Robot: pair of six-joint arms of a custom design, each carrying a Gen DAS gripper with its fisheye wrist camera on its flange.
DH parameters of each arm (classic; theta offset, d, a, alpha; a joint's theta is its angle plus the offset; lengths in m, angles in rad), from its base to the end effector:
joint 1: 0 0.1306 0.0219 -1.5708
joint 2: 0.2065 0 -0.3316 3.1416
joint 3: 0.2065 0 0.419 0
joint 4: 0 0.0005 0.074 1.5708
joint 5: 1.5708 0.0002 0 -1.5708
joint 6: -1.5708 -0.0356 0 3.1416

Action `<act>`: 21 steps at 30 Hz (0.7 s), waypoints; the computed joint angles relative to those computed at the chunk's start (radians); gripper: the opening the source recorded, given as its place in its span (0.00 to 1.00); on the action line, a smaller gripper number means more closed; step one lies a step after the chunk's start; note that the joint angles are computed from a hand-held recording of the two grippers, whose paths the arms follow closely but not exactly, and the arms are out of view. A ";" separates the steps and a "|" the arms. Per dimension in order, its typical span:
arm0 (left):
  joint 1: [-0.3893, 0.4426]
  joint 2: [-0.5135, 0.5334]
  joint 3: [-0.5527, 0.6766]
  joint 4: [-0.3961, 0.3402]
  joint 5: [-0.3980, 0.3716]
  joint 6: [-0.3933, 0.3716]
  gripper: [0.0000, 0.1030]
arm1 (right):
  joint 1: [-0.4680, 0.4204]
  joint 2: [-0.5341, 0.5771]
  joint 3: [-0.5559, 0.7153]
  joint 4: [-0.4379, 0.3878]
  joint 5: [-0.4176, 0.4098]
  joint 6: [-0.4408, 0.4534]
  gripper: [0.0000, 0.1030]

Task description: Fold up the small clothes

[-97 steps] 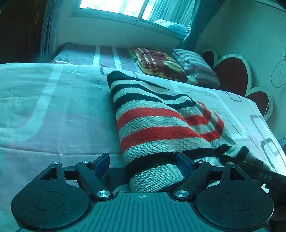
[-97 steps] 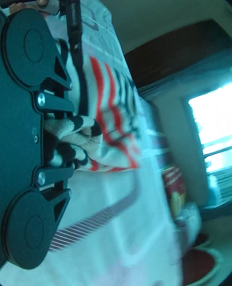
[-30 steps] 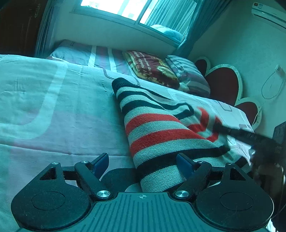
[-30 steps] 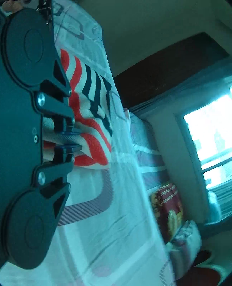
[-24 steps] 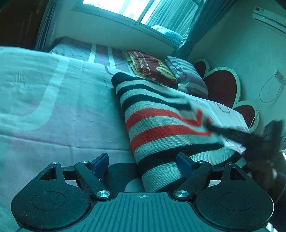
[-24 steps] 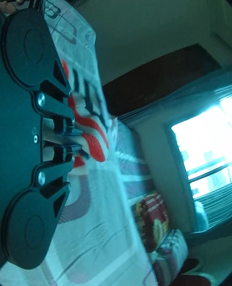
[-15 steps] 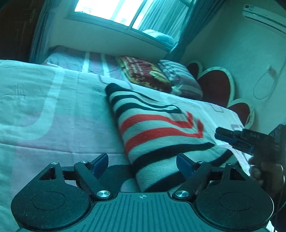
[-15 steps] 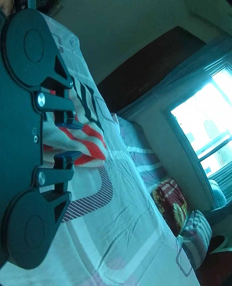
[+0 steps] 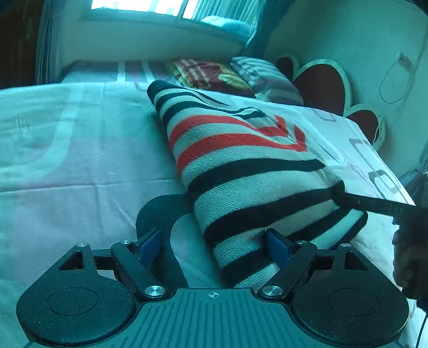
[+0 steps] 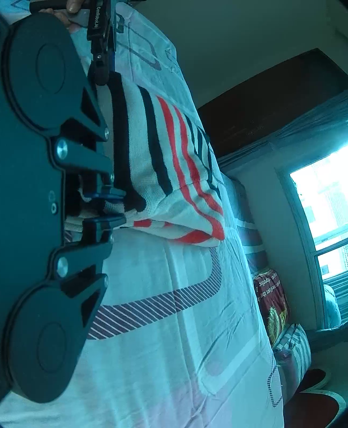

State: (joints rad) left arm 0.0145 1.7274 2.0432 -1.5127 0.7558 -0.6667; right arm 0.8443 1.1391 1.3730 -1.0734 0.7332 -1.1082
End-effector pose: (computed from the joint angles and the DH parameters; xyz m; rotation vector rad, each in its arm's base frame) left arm 0.5746 -0.0166 0.4776 0.9567 2.2562 -0.7600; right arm 0.2988 0.2996 0.4760 0.5940 2.0819 0.2187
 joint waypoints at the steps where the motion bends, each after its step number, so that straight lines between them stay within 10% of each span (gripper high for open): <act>1: 0.003 -0.007 -0.007 0.003 -0.002 -0.010 0.81 | -0.002 -0.017 -0.017 0.017 -0.009 -0.023 0.11; 10: 0.019 0.029 0.079 0.030 0.038 0.155 0.81 | -0.005 -0.012 0.065 0.044 0.021 -0.034 0.38; 21: -0.062 0.100 0.183 0.109 -0.043 0.256 0.84 | -0.061 0.205 0.282 -0.026 0.032 0.296 0.36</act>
